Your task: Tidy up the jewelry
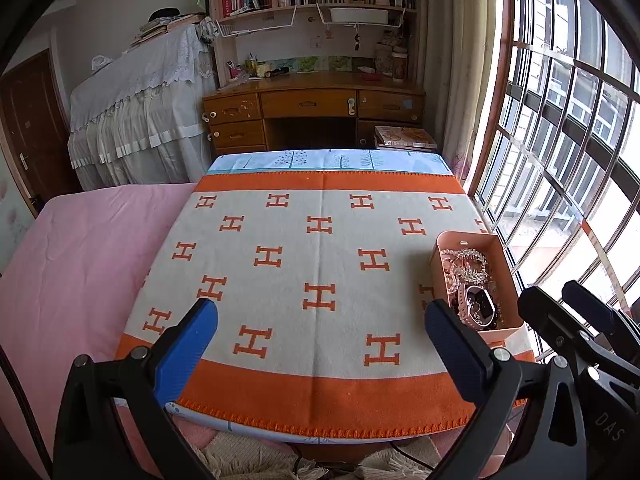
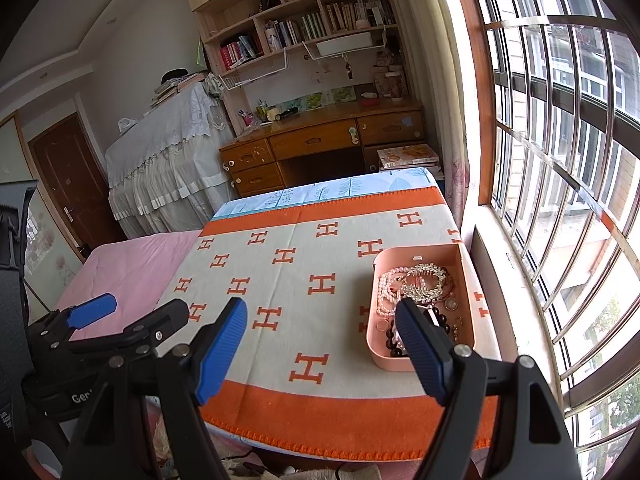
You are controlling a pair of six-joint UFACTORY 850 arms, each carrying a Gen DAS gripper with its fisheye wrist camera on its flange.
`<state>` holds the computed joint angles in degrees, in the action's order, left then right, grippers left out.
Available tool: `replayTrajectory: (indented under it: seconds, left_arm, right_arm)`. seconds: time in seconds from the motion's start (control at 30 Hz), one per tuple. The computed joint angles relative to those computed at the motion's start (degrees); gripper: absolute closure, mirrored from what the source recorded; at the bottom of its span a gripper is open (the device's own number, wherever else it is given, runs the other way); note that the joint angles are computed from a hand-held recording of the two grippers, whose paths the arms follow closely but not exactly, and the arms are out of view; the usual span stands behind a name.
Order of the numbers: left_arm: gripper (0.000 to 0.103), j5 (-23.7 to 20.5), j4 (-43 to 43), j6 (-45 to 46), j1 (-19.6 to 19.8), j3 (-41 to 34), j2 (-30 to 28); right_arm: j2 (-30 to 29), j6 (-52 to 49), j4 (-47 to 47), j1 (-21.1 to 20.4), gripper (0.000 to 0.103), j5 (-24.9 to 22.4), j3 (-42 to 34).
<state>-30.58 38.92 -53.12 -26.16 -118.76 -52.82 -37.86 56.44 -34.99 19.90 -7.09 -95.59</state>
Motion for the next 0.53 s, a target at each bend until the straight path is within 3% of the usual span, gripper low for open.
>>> replayTrajectory:
  seconds: [0.17, 0.53]
  left_arm:
    - [0.001, 0.16, 0.16, -0.26, -0.02, 0.24, 0.09]
    - [0.001, 0.92, -1.04, 0.92, 0.31, 0.42, 0.15]
  right_arm:
    - [-0.04, 5.45, -4.90, 0.34, 0.026, -0.10, 0.40]
    - [-0.22, 5.59, -5.00, 0.60, 0.026, -0.67, 0.23]
